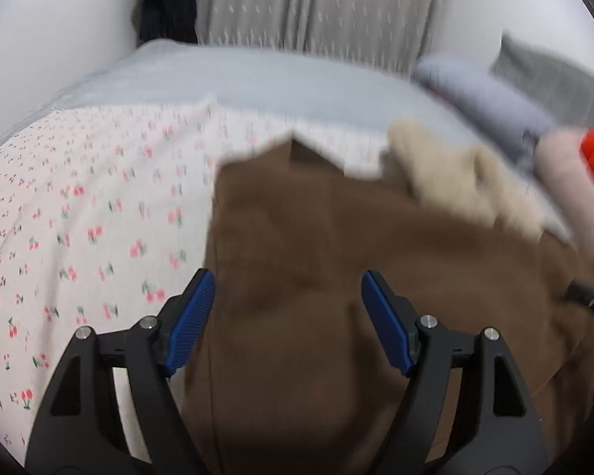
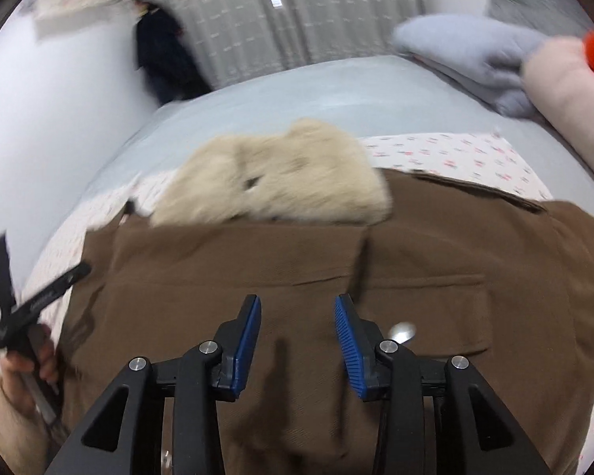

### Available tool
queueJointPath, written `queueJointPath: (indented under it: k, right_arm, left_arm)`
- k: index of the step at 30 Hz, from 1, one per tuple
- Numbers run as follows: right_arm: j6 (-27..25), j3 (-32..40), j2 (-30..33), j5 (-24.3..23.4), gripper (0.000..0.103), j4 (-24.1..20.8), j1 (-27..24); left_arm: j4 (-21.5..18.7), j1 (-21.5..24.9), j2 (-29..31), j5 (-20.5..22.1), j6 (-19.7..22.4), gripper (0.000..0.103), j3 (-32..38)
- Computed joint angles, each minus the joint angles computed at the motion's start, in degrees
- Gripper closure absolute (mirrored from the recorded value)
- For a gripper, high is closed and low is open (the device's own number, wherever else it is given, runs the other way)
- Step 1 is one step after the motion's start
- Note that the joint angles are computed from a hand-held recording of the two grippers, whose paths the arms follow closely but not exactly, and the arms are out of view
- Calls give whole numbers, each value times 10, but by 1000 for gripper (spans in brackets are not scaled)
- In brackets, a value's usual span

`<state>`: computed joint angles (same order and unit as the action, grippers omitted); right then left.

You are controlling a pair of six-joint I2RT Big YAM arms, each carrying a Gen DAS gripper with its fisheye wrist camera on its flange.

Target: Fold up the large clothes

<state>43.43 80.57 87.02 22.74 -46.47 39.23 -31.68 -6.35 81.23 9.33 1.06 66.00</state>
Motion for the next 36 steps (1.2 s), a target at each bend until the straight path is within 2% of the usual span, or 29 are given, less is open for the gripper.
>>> queueJointPath:
  k: [1, 3, 4, 6, 9, 11, 16, 19, 22, 27, 29, 31, 33, 36]
  right_arm:
    - [-8, 4, 8, 7, 63, -10, 7]
    - [-10, 12, 32, 16, 62, -43, 5]
    - [-2, 18, 47, 17, 62, -70, 2]
    - [0, -3, 34, 11, 59, -60, 1]
    - [36, -30, -17, -1, 46, -67, 7]
    - [52, -34, -44, 33, 39, -105, 21]
    - [127, -50, -113, 79, 26, -174, 49]
    - [169, -67, -153, 104, 20, -199, 60]
    - [202, -66, -170, 115, 19, -250, 68]
    - [251, -72, -208, 153, 18, -320, 80]
    - [271, -85, -229, 166, 17, -335, 81]
    - [289, -105, -256, 175, 15, -344, 77]
    - [305, -124, -282, 185, 15, -351, 73]
    - [349, -147, -311, 202, 15, -399, 59]
  left_arm:
    - [-27, 0, 20, -7, 0, 23, 11]
    - [-52, 17, 39, 29, -23, 18, 34]
    - [-66, 20, 43, 27, -38, 18, 44]
    - [-84, 22, 35, 20, -52, 18, 48]
    - [-67, 17, -10, 12, -47, 18, 18]
    - [-69, 3, -43, -20, -40, 18, 3]
    - [-122, -34, -116, -67, -20, 18, -11]
    - [-140, -53, -161, -72, -18, 15, -25]
    - [-161, -77, -192, -84, -18, 11, -31]
    - [-201, -122, -231, -100, -79, 5, -49]
    - [-205, -135, -240, -74, -109, 2, -63]
    - [-201, -147, -248, -51, -118, 2, -79]
    - [-191, -172, -253, -59, -115, 2, -93]
    - [-169, -201, -258, -92, -121, 2, -108]
